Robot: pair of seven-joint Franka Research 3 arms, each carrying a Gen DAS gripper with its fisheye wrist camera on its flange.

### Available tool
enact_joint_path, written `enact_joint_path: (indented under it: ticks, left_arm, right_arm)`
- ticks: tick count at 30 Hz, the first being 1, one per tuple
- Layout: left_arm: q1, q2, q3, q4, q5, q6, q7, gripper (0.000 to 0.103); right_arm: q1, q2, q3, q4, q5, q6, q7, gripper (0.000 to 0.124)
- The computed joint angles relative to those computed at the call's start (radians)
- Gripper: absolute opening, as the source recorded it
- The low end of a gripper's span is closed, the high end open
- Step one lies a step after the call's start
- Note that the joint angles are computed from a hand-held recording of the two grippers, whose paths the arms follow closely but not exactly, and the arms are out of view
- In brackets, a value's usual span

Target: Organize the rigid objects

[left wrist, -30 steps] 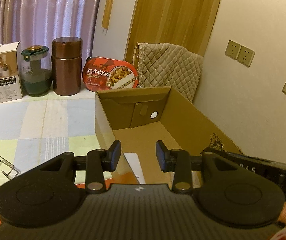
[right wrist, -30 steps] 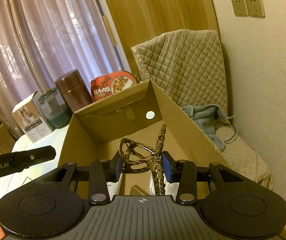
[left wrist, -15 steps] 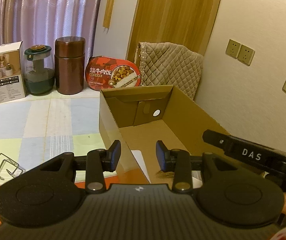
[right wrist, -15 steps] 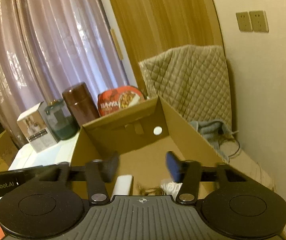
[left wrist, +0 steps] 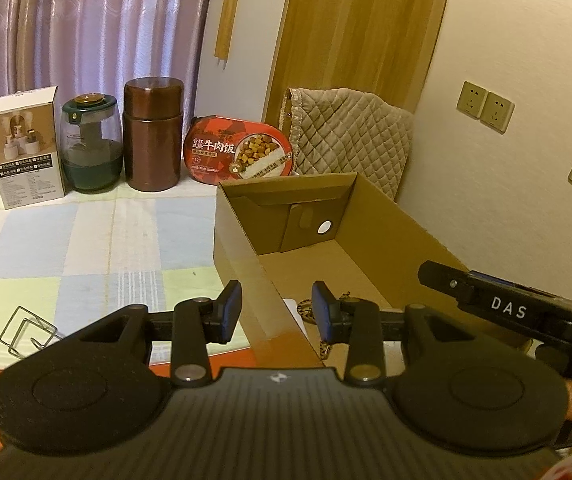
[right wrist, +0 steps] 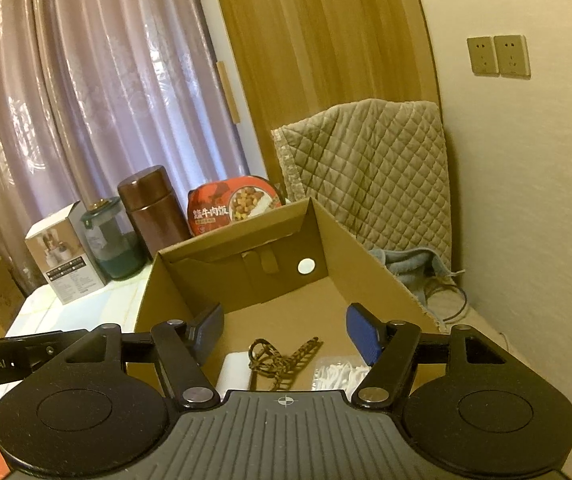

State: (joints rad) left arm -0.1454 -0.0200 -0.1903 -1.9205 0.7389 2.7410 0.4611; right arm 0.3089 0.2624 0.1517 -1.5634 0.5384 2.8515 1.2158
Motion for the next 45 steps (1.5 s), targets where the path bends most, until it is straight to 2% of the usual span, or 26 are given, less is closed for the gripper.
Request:
enact_joint_path:
  ticks: [14, 25, 29, 38, 45]
  left_arm:
    - [0.03, -0.094, -0.01, -0.075, -0.002, -0.028, 0.008, 0.034]
    - [0.08, -0.222, -0.015, -0.178, -0.036, -0.063, 0.051, 0.04]
    - [0.106, -0.285, -0.013, -0.223, -0.053, -0.085, 0.078, 0.049]
    - [0.171, -0.433, -0.002, -0.348, -0.081, -0.129, 0.126, 0.061]
    - [0.22, -0.544, 0.005, -0.453, -0.1, -0.151, 0.14, 0.07]
  right_arm:
    - [0.026, -0.028, 0.008, -0.028, -0.009, 0.053, 0.014, 0.065]
    - [0.047, -0.06, 0.058, -0.053, 0.07, 0.12, -0.056, 0.065]
    - [0.066, -0.063, 0.074, -0.053, 0.099, 0.131, -0.093, 0.065]
    - [0.113, -0.056, 0.109, -0.042, 0.148, 0.128, -0.183, 0.065]
    - [0.155, -0.038, 0.113, -0.028, 0.126, 0.106, -0.192, 0.065]
